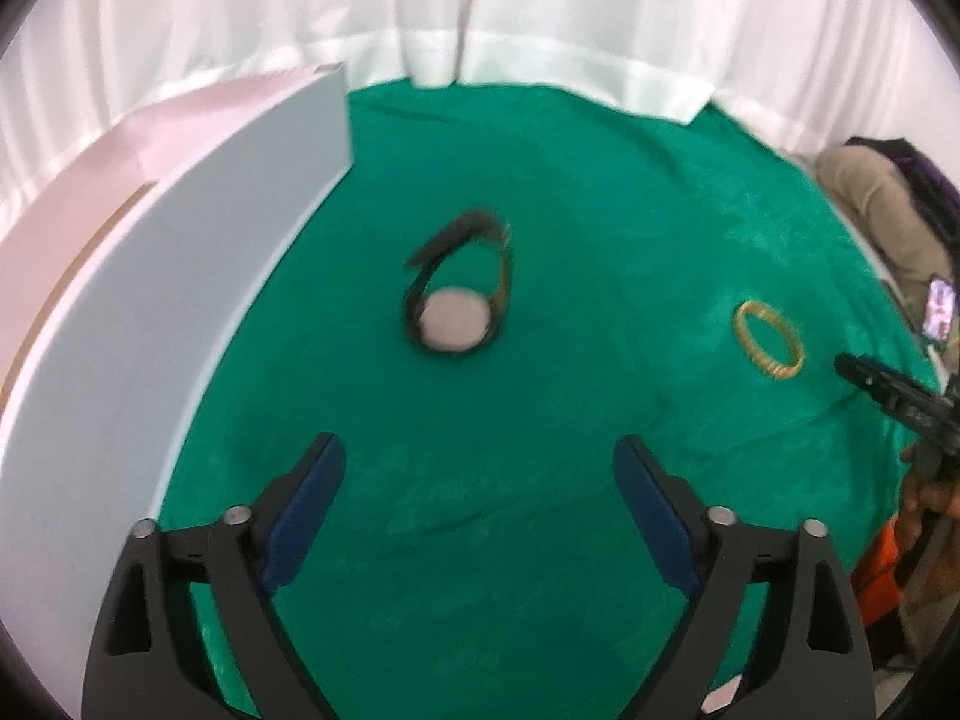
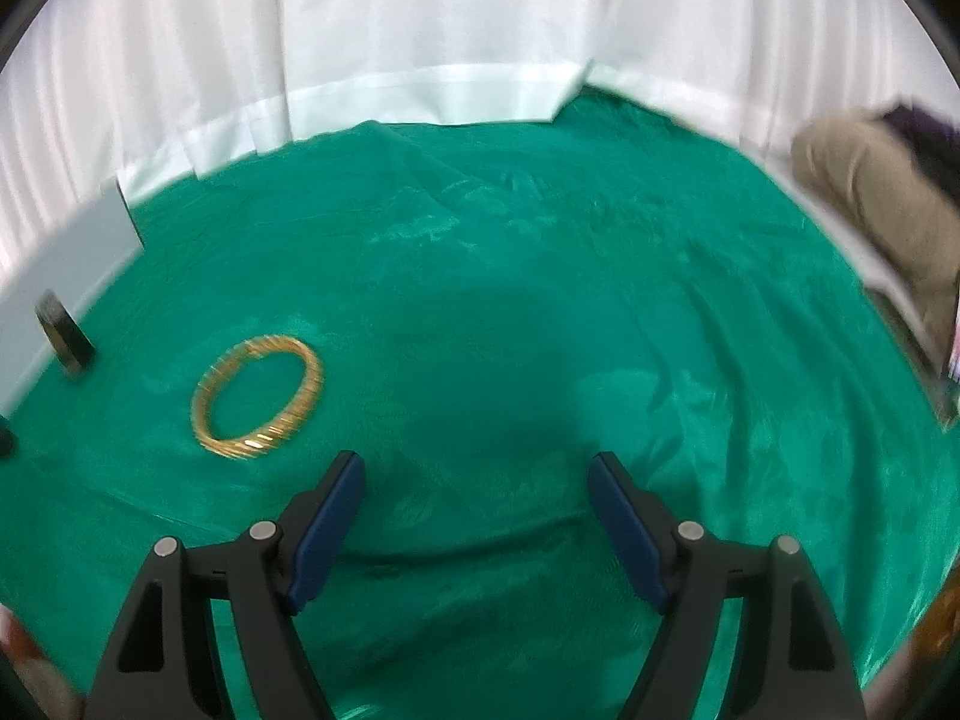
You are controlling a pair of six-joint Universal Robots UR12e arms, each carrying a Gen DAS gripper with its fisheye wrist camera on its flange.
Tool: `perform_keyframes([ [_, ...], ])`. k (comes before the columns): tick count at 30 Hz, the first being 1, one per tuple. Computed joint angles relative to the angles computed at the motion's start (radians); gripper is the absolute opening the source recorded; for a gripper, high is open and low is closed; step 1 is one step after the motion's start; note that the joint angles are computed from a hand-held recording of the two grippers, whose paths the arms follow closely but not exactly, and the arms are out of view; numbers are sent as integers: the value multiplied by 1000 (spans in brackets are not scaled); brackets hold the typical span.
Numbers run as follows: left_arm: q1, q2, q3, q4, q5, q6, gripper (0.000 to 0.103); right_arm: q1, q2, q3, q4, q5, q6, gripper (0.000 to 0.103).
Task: Organize jewelry
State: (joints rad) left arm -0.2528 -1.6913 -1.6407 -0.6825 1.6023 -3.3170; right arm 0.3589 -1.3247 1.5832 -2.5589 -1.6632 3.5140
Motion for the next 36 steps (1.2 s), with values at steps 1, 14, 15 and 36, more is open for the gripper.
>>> perform_keyframes([
  [1,1,-10,9,23,-8,9,98,-5,-3,-2,-19,47,9,79],
  [14,14,-145,163,-46,23,-42,52,59,153,-252,242,27,-170,67],
  [15,21,-141,155,-36,4,-44,50,48,143,-238,224,69,-145,67],
  [36,103,123,57,-21,-255,-92,49,55,124,-324,148,315,-204,67],
])
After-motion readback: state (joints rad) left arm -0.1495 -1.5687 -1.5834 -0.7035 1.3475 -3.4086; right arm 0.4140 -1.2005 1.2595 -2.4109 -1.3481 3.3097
